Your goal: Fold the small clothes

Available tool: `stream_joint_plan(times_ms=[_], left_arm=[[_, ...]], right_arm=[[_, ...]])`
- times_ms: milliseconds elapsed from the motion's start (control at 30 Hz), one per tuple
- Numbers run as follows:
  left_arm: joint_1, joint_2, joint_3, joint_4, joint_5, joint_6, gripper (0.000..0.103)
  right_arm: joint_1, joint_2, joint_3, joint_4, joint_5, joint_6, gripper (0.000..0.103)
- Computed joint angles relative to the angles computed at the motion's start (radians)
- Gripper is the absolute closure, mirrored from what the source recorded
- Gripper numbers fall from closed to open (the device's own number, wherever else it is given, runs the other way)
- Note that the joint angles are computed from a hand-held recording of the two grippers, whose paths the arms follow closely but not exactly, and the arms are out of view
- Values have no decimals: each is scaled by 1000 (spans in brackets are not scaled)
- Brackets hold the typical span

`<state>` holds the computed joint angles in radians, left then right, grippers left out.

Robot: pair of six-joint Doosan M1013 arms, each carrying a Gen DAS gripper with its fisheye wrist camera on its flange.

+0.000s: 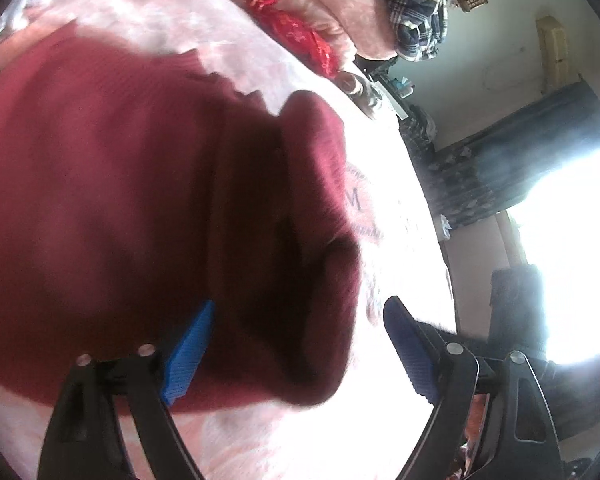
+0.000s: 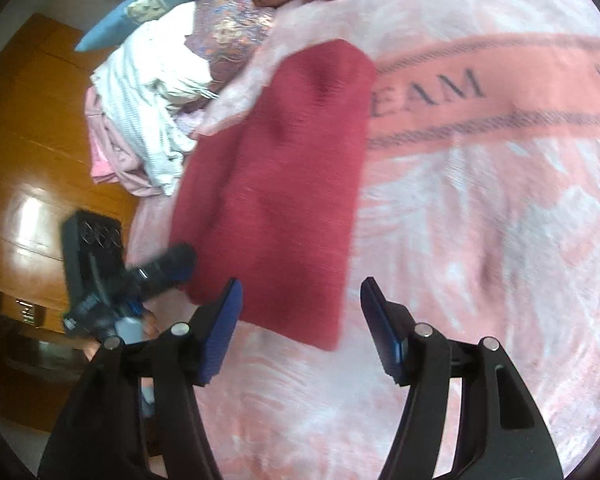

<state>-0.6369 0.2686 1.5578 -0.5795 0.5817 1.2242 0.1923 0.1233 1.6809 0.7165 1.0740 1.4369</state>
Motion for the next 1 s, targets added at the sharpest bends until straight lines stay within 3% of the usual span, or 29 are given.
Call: stream_joint_plan(times_ms=[100, 333, 400, 467, 533, 567, 833, 1000], left_arm=[[-2, 34, -45, 19, 29, -26, 15], [9, 89, -90, -93, 61, 11, 17], [10, 97, -93, -121, 62, 20, 30], [10, 109, -104, -126, 91, 44, 68], [4, 114, -110, -107, 103, 63, 86], [-1, 110, -104, -106, 87, 75, 90], [-5, 12, -23, -109, -57, 187, 93], [36, -63, 32, -116, -74, 230, 93]], right_arm=[[-18, -10, 17, -6, 5, -16, 41], [-37, -15, 39, -19, 18, -30, 41], [-36, -16, 39, -19, 19, -36, 41], [-29, -15, 37, -29, 15, -40, 42], [-25, -10, 33, -30, 16, -38, 43], [-23, -9, 31, -29, 16, -35, 43], [-5, 3, 20, -30, 15, -20, 43], [17, 15, 12, -34, 22, -26, 43]])
